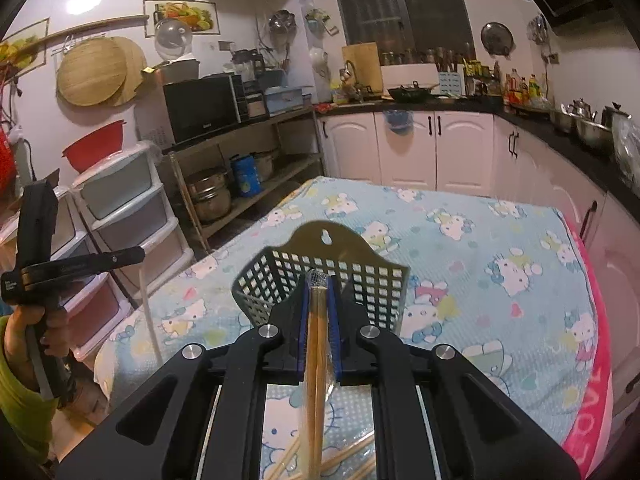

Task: Organize utensils
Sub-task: 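Lift the held chopsticks with both grippers and carry them above the green basket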

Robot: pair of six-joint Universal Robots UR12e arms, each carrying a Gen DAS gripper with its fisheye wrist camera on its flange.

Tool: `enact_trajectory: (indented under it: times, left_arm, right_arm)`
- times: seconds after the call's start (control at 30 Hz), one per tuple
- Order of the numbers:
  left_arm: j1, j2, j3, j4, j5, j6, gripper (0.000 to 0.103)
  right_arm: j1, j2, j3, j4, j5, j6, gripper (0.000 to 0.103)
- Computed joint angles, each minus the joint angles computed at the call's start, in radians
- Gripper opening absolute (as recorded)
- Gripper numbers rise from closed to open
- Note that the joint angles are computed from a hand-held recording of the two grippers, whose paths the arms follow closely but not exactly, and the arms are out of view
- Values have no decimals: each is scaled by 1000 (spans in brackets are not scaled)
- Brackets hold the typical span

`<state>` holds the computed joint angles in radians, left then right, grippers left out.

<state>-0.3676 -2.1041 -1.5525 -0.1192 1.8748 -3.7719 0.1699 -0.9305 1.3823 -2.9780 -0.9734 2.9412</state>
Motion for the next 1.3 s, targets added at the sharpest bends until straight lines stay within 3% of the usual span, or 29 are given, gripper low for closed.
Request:
enact_trajectory:
  times: [0.43,0.93,1.3]
  left_arm:
    - [-4,-12,71,-1,1,52,0]
    - [-1,-64,222,7,-4,174,0]
    - [12,-128,337,33,-52,195,0]
  right_arm:
    - [6,-6,-34,-52,35,20,9]
    - [0,3,-94,-149,-36,104,9]
    - [0,46,-173,-191,-85,176,9]
